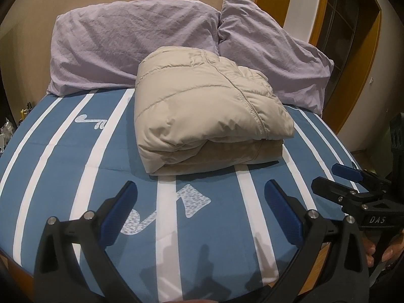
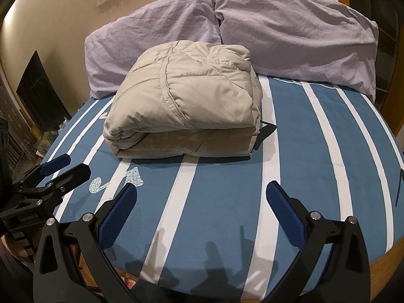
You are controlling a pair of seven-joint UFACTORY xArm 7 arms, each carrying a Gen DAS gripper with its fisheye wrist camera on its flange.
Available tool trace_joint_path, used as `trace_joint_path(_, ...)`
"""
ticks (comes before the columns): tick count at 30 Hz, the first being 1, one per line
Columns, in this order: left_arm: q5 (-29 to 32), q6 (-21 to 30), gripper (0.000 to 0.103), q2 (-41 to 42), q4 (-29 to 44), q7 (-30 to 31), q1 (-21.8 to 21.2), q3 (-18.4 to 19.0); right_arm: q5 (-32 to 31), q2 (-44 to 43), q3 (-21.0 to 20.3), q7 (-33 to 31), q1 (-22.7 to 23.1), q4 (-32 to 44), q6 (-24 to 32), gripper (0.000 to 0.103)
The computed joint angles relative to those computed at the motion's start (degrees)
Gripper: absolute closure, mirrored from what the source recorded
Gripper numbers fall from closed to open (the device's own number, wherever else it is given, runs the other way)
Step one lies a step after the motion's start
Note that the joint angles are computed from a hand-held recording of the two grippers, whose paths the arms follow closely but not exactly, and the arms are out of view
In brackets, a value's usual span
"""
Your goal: Fold large clothes
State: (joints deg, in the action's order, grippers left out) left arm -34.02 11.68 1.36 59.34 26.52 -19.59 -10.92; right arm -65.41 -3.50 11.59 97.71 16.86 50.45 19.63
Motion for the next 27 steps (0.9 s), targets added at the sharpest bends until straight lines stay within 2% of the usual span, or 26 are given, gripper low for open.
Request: trace_joint_path(27,0.9,0.3,0.003,0.8,0.6,-0.6,0.6,-0.3,0.1,0.1,-0.1,0.2,0.2,0.1,-0.2,0.001)
